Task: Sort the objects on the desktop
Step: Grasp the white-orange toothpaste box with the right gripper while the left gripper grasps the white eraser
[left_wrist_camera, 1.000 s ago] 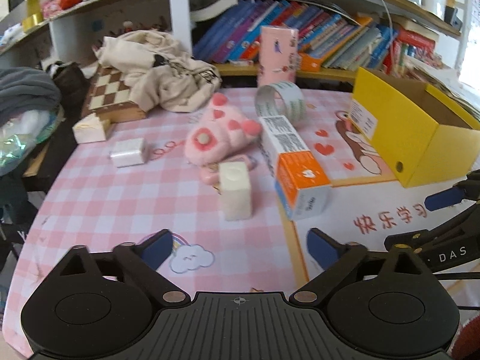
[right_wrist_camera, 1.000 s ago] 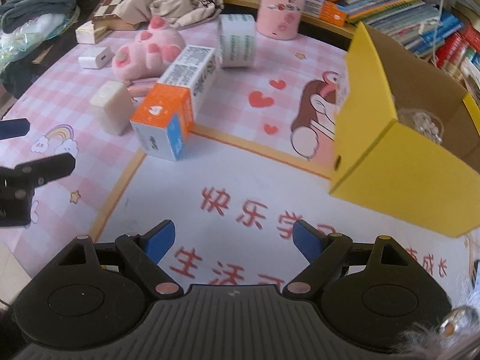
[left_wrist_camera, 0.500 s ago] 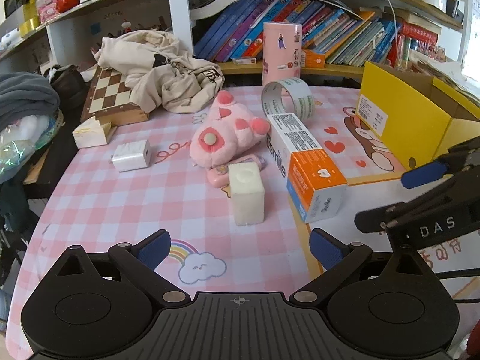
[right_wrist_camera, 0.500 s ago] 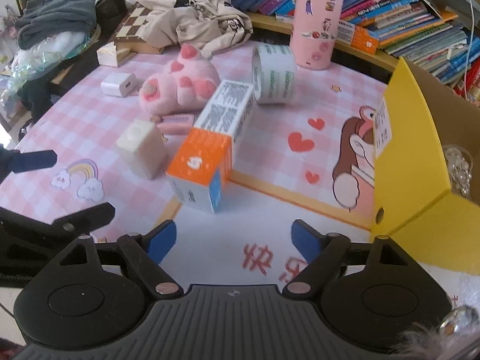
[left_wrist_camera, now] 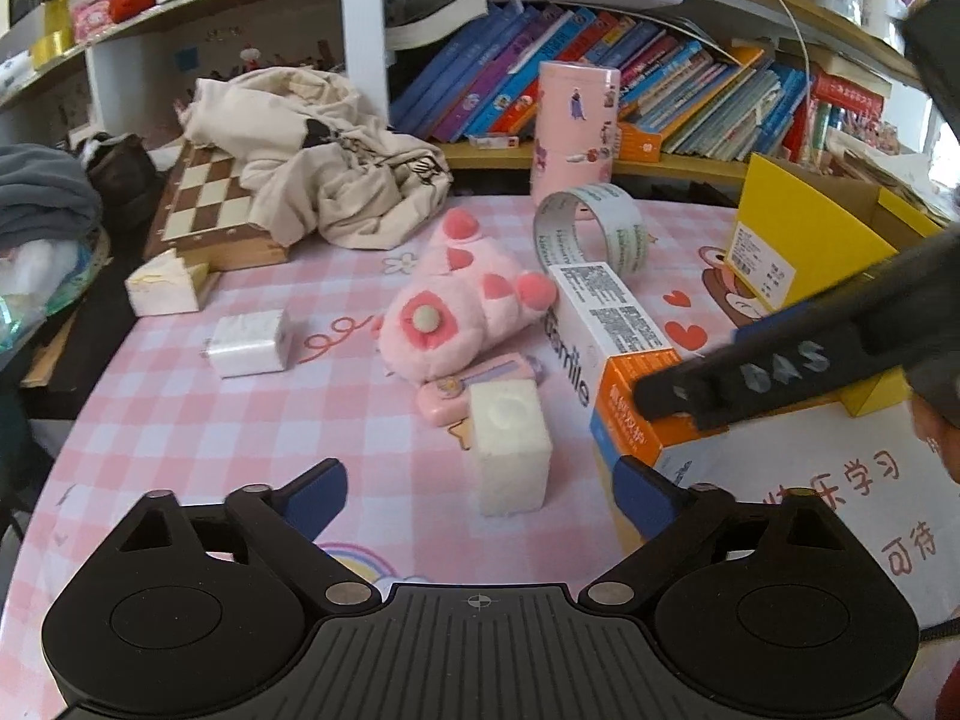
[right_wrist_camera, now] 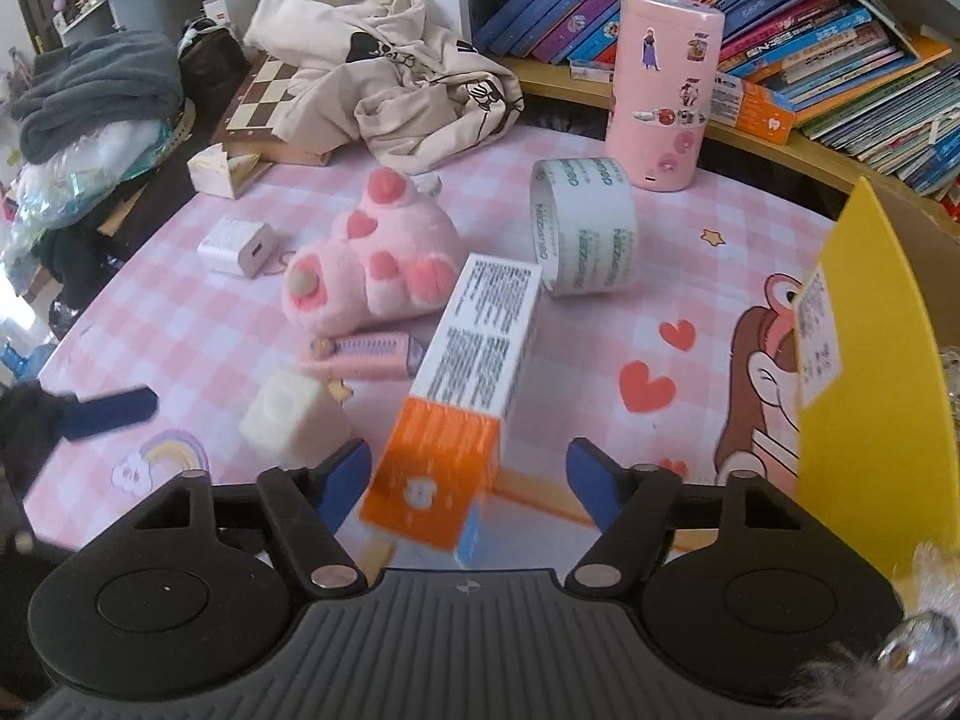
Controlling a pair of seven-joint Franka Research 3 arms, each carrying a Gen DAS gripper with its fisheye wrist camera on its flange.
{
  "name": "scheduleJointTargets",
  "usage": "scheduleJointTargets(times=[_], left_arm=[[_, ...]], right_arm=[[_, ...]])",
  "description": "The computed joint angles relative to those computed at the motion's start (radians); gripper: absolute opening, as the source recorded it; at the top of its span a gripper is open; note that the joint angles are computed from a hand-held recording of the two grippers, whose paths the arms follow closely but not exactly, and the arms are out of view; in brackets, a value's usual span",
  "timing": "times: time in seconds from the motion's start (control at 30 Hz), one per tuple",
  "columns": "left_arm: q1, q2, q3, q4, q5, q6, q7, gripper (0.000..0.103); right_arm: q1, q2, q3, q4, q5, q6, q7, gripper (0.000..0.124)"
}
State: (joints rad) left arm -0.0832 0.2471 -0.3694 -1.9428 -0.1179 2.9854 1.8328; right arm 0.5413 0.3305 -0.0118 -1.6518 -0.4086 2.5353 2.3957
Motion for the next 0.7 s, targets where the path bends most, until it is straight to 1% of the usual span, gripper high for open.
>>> scheduleJointTargets(times=[0.07,0.13,0.23,0.37,0.43,0.63,0.7], left_arm=[[-0.009,0.016,0.008,0.018,0.014,-0.009,-0.009,0.082],[-0.015,0.034,0.015,0.038,0.029,-0.024,-0.021,0.07],[-0.02,0.056,0.018,0.062,0.044,-0.037,-0.033,0.063],[-0.027,0.086,0.021,0.095,0.068,-0.048,-0.045,0.059],[-0.031,0.103,0.022,0.114,0.082,-0.056,-0.05,0.054],[-0.053,0.14,0.04,0.152,0.139,-0.072,-0.076,0.052],[-0.051,0.15,0.035,0.16,0.147,-0.077,-0.075,0.052]], right_arm=[[-0.014,0.029,0.006,0.038,0.038,-0.011,-0.017,0.063],[-0.026,0.054,0.009,0.071,0.08,-0.022,-0.036,0.059],[-0.03,0.088,0.006,0.115,0.121,-0.041,-0.062,0.055],[-0.022,0.136,-0.003,0.185,0.138,-0.088,-0.107,0.051],[-0.019,0.161,-0.005,0.219,0.15,-0.112,-0.13,0.048],[-0.007,0.223,-0.022,0.313,0.16,-0.179,-0.169,0.048],[-0.005,0.239,-0.025,0.336,0.164,-0.194,-0.181,0.049]])
